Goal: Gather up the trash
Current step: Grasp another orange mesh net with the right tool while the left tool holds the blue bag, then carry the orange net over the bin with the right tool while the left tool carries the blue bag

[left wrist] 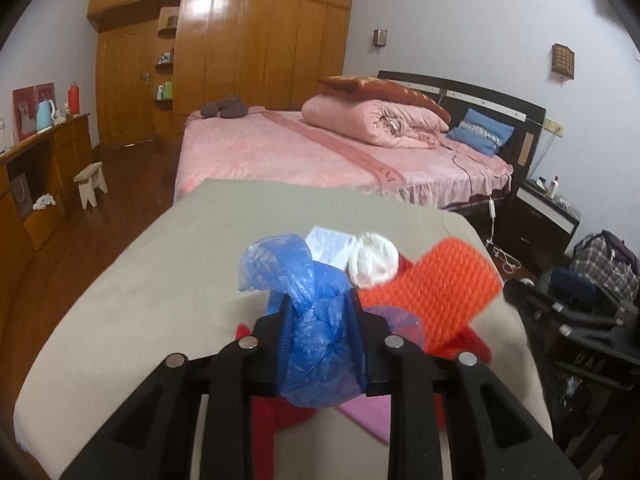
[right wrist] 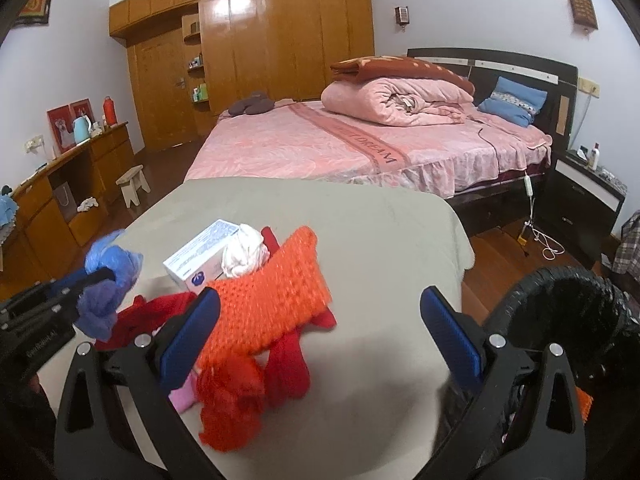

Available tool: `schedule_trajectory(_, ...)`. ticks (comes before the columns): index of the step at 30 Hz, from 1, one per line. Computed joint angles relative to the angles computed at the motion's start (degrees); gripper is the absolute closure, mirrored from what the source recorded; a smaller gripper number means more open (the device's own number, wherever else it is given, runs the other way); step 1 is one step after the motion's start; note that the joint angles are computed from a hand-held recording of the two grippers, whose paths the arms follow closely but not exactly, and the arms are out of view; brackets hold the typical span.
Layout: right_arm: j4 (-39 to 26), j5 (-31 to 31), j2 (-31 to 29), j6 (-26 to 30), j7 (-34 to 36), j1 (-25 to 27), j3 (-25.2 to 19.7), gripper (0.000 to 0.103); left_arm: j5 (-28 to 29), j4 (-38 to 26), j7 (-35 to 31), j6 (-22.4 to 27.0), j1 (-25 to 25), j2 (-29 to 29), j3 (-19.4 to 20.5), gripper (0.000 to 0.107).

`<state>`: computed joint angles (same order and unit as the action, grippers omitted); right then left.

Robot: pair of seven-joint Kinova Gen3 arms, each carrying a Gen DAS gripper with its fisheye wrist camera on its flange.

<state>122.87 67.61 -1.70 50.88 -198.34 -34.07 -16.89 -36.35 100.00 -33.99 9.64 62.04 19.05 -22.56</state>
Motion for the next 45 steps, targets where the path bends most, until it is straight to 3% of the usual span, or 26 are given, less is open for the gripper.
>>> schedule_trajectory(5,-1.9,-0.6,2.2,-4.5,3.0,2.0,2.4,0.016,0.8,-2.2,-1.1,-0.3,-1.4,1.6,0.3,0.082)
schedule_trajectory(8,-2.6,-2.5,3.3,-8.2,5.9,3.3,3.8,0.027,2.0,-3.0,-2.4,-0.2,-2.0,2.2,0.7,0.082)
schedule_trajectory(11,-3.0,-5.2,3.7,-12.2,9.0,4.6,5.1,0.048,3.0,-3.5,-3.6,0.1,-2.3,2.4,1.0,0.082)
schedule_trajectory(13,-2.8,-7.5,3.4,-15.5,11.9,5.7,5.9,0.072,3.3,-3.5,-4.1,0.3,-2.3,2.4,1.0,0.082)
schedule_trajectory(16,-2.1,-8.0,2.0,-17.8,13.5,6.2,5.8,0.084,3.1,-2.9,-4.2,0.4,-1.2,1.9,0.0,0.082)
schedule_trajectory(22,-0.5,-6.4,-2.6,-17.3,12.0,7.1,3.3,0.088,0.9,-3.1,-3.2,1.4,-0.3,0.8,0.2,0.082)
schedule_trajectory(31,0.6,-9.2,-10.7,-14.7,13.8,11.0,-2.9,0.088,-4.8,-2.8,1.1,2.0,0.5,-1.8,2.4,0.082)
schedule_trajectory(45,1.3,-15.0,-21.2,-5.8,17.2,18.8,-11.6,0.089,-10.7,-6.3,4.1,3.6,-3.4,-2.8,12.9,0.082)
